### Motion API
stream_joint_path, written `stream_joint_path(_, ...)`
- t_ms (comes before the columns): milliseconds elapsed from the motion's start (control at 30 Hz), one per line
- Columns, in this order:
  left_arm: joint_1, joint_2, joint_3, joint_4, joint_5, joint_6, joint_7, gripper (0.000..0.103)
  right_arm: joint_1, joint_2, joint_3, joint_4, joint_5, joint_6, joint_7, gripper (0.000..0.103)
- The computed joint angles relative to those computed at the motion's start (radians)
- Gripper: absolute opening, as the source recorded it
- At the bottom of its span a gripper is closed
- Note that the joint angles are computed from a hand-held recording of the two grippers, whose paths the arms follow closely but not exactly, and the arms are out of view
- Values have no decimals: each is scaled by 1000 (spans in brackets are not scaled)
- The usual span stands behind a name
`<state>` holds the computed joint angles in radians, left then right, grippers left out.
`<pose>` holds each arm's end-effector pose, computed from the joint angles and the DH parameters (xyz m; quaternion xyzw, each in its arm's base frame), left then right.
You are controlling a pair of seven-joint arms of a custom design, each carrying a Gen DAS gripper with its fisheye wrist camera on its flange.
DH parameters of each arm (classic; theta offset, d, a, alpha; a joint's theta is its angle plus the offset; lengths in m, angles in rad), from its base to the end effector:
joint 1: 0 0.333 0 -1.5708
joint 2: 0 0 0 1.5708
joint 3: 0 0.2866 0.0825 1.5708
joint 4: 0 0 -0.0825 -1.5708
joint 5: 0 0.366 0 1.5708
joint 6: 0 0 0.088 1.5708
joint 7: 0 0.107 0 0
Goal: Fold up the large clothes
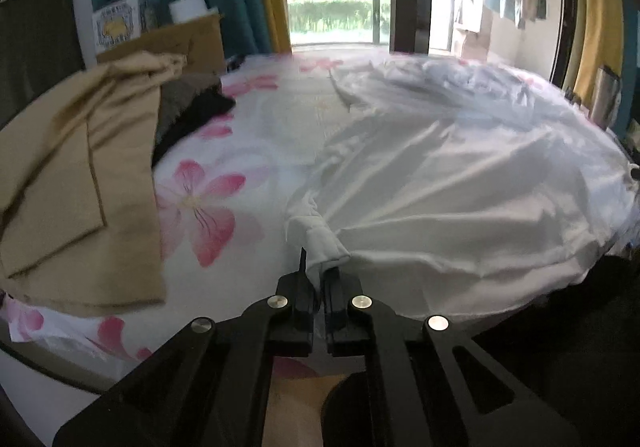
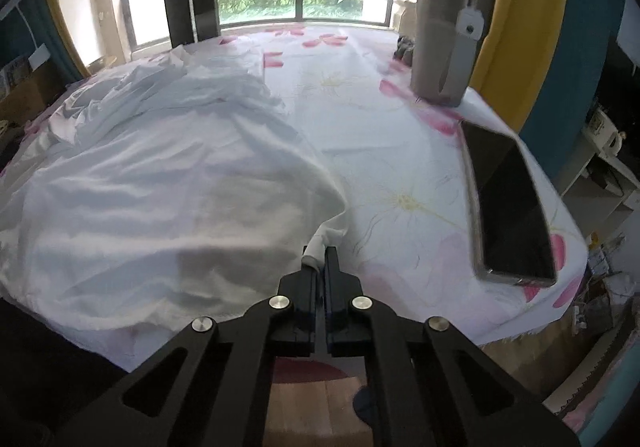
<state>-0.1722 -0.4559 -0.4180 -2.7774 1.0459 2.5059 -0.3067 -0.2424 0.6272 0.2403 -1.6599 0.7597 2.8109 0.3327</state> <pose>0.3167 -0.2021 0.3315 -0.7782 0.4815 -0.1951 0.3528 0.6849 -0.0589 0.2851 -0.8020 0.4825 -0.1836 0.3006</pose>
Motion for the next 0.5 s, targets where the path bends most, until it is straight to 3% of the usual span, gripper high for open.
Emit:
stream_joint_path(300,32,-92,-10,11,59,-15,16,4,-43,-74,78,-32,161,61,-162,3)
stream_joint_path(500,62,-107,-1,46,96,-27,40,4,-28,-87,81,0,293,51,-275,3)
